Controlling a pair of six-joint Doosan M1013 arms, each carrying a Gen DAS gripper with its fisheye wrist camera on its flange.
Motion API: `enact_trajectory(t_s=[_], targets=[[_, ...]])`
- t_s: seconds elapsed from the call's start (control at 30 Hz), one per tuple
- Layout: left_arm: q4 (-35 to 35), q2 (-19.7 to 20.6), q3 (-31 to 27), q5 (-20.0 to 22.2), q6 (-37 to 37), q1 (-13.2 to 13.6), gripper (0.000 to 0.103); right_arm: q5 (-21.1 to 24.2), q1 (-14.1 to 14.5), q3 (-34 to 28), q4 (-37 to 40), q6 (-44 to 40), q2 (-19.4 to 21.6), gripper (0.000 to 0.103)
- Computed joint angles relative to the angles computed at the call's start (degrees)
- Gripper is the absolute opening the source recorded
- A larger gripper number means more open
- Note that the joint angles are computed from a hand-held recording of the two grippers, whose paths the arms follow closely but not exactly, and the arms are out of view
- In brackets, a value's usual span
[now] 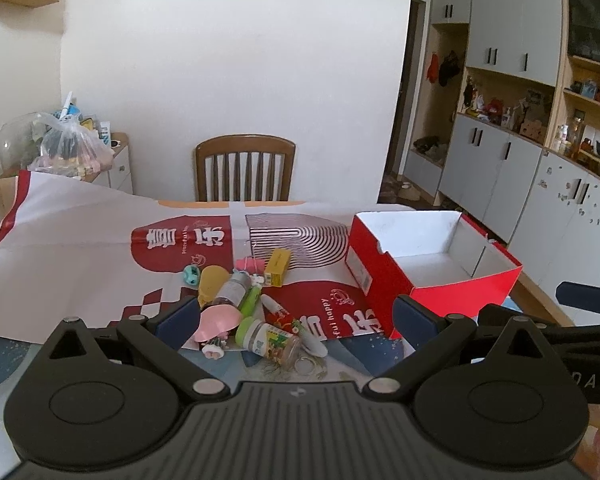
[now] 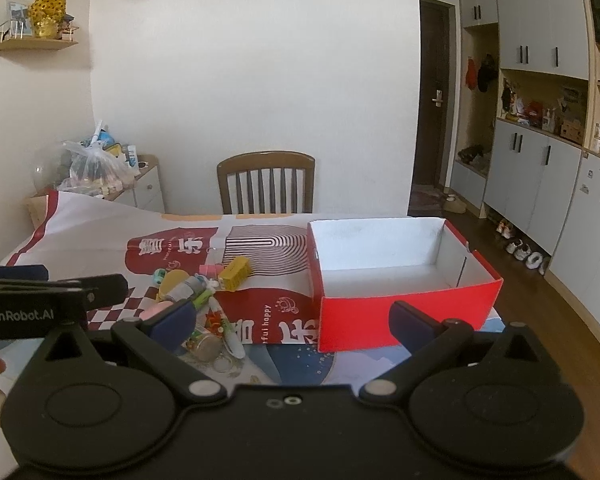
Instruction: Organize rigid objects
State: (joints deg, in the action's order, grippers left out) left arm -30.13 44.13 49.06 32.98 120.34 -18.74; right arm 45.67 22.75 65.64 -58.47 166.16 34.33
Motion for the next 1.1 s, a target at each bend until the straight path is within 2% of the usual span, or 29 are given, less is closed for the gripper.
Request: enact_trajectory(t_s=[0.47,0.67,0.77,0.87,1.03,1.1], targets=[[4.2,1.1,-1.4,0.3,-4.1,-0.4,0.103,-3.8,-1.2,0.4,1.7,-1.9,0.3,0.103],[6.2,3.5,-5.3,3.0,-7.9,-0.5,0.103,-6.6,-2.4,0.0,4.4,-5.4,0.9,0.103],[7.8,5.6,-8.8,5.6,-10.7,-0.7,0.103,-8.5,-3.2,-0.3,6.9,-9.4,1.3,0.103],[6.5,7.4,-11.6,7.5,-10.6,-0.6,0.103,-11.8,-4.2,-0.6,10.6,-14.3,1.7,0.103],[11.8,10.2,-15.9,8.2,-15.5,-1.1,0.103,-14.4,-5.8,-2.7,19.2,-24.3,3.3,0.102],[14.9,11.7,-18.3,9.0,-17.5,-1.2,0.103,-14.9,-6.6,-3.9,25.7,-30.6,4.2,0.102]])
